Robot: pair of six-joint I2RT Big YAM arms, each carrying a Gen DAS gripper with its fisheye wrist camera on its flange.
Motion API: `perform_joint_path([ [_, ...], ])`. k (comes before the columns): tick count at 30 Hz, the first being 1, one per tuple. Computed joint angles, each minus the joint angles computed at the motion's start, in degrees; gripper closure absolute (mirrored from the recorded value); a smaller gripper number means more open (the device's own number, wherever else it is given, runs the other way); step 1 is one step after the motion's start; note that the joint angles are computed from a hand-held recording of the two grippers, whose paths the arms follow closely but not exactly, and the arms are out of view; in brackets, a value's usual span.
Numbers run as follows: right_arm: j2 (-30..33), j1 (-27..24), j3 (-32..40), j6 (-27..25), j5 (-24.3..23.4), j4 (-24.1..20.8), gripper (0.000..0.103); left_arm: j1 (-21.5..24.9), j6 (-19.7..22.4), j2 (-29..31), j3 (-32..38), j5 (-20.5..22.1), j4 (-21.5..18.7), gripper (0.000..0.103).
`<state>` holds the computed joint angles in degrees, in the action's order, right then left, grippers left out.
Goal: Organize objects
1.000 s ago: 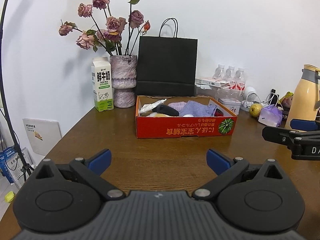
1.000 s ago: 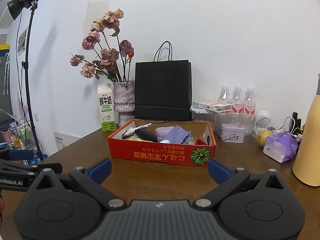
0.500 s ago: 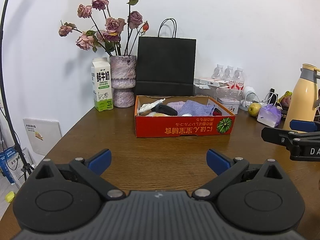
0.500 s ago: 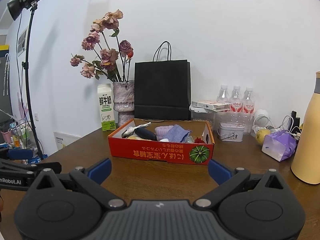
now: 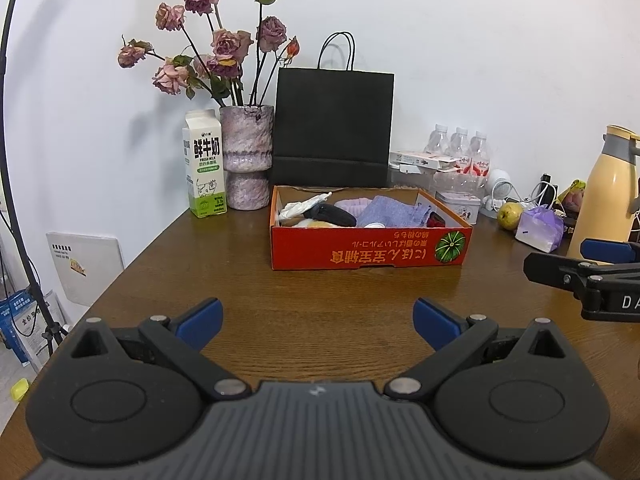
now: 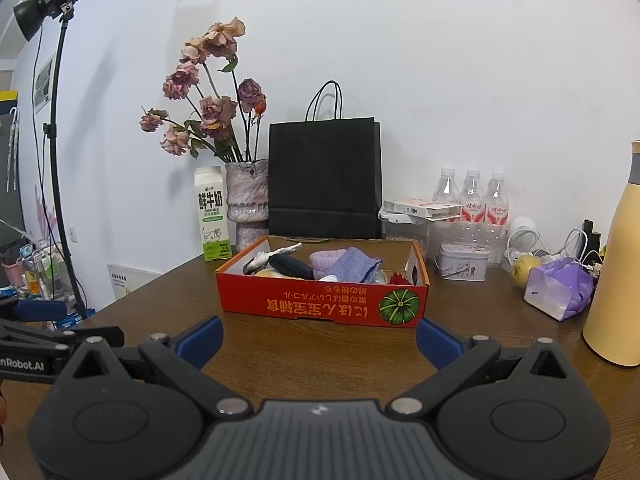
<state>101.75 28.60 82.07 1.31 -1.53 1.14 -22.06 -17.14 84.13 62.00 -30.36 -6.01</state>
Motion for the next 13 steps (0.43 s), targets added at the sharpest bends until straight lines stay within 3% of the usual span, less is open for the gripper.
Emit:
perform_joint_path([
  [13, 1.0, 0.2, 1.0, -0.1, 0.4, -1.0, 0.0, 0.4, 0.1, 0.6, 0.6, 0.4, -0.1, 0.0],
])
